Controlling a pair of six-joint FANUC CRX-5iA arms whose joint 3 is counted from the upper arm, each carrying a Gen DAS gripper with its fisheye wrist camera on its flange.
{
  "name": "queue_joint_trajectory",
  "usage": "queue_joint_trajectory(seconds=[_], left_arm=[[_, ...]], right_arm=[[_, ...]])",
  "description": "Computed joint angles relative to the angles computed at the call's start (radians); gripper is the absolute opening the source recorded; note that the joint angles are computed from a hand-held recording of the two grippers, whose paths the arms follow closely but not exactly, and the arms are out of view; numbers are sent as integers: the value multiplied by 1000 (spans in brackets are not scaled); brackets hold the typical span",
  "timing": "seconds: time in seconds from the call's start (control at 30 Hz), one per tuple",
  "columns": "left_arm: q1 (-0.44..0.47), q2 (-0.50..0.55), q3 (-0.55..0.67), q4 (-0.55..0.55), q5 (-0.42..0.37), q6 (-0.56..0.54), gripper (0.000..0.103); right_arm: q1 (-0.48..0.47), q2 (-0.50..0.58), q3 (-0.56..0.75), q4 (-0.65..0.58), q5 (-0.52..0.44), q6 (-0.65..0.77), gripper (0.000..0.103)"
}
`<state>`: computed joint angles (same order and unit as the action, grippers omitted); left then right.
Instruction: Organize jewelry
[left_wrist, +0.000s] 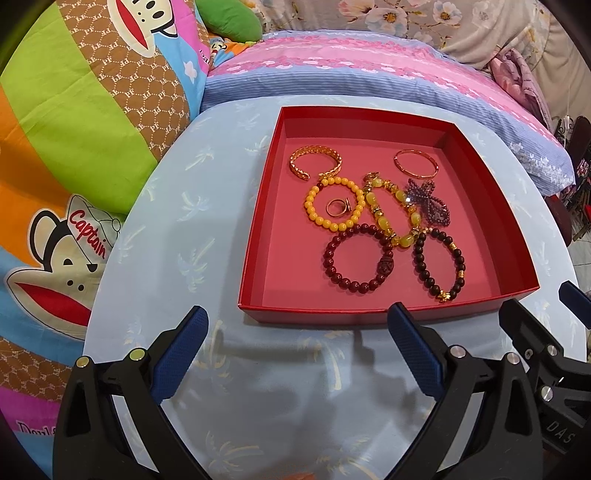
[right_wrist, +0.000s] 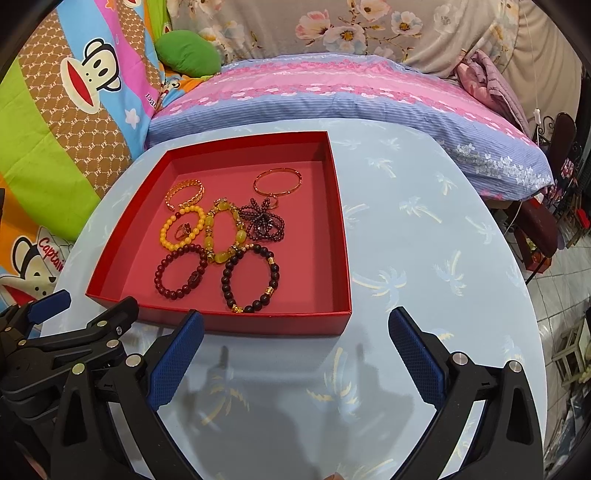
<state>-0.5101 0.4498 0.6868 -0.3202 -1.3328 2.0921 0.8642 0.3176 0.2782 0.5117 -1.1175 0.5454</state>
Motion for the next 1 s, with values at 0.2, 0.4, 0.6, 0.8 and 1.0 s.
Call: queue_joint_trajectory(seconds=[0.2,0.4,0.6,0.8,1.0], left_arm=[[-1,-3,-4,-7,0,6,93],[-2,-1,-1,-10,-14,15,93],[-7,0,4,-21,-23,21,93],[-10,1,7,-29,-28,21,93],[-8,1,6,-24,-31,19,93]], right_arm=[[1,1,0,-1,-1,0,96],[1,1,-3,-2,-2,2,96],[4,2,-3,-1,-3,-2,96],[5,2,-4,0,-3,-3,96],[6,3,0,-2,-9,-1,96]])
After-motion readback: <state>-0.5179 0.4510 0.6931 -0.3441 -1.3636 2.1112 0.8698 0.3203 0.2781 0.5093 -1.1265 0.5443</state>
